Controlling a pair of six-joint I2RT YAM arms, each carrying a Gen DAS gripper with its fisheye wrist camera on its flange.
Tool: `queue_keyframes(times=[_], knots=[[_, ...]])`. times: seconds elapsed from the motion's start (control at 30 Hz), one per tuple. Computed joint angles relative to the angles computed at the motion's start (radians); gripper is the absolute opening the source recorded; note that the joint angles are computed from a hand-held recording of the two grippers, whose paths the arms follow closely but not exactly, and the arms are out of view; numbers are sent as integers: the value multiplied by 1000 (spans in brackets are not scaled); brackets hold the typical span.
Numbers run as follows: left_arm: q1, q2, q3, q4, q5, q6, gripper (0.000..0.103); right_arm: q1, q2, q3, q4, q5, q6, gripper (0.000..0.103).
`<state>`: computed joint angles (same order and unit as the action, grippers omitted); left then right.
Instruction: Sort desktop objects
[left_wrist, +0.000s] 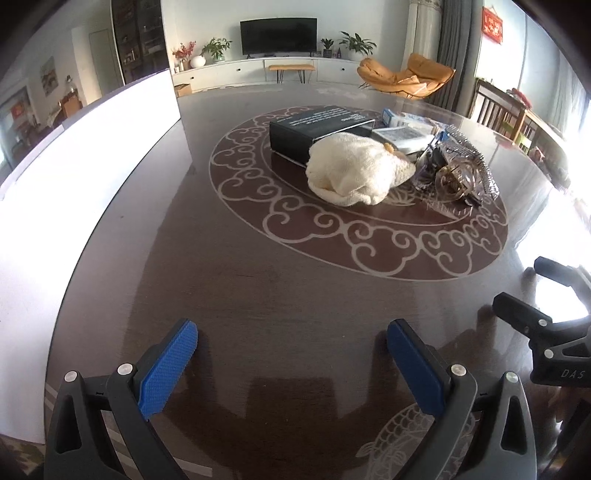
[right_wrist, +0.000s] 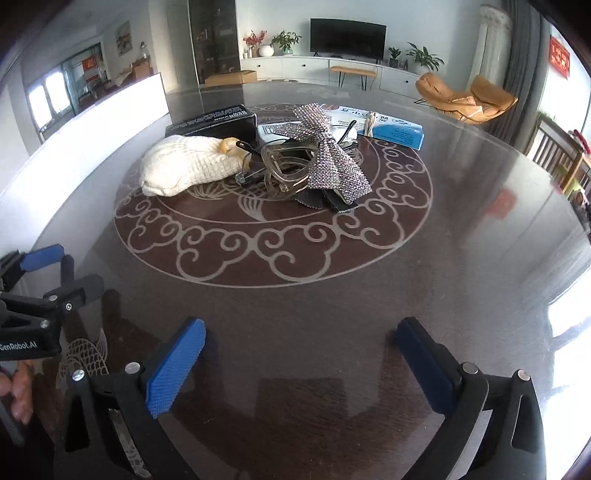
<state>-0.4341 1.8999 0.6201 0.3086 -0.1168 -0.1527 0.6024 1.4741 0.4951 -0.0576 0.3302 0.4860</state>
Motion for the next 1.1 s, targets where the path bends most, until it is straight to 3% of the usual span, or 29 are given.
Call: queue_keyframes(times=[1.1], knots=[[2, 10, 1, 16, 0, -1, 103, -3, 10, -1, 12, 1, -3, 103]])
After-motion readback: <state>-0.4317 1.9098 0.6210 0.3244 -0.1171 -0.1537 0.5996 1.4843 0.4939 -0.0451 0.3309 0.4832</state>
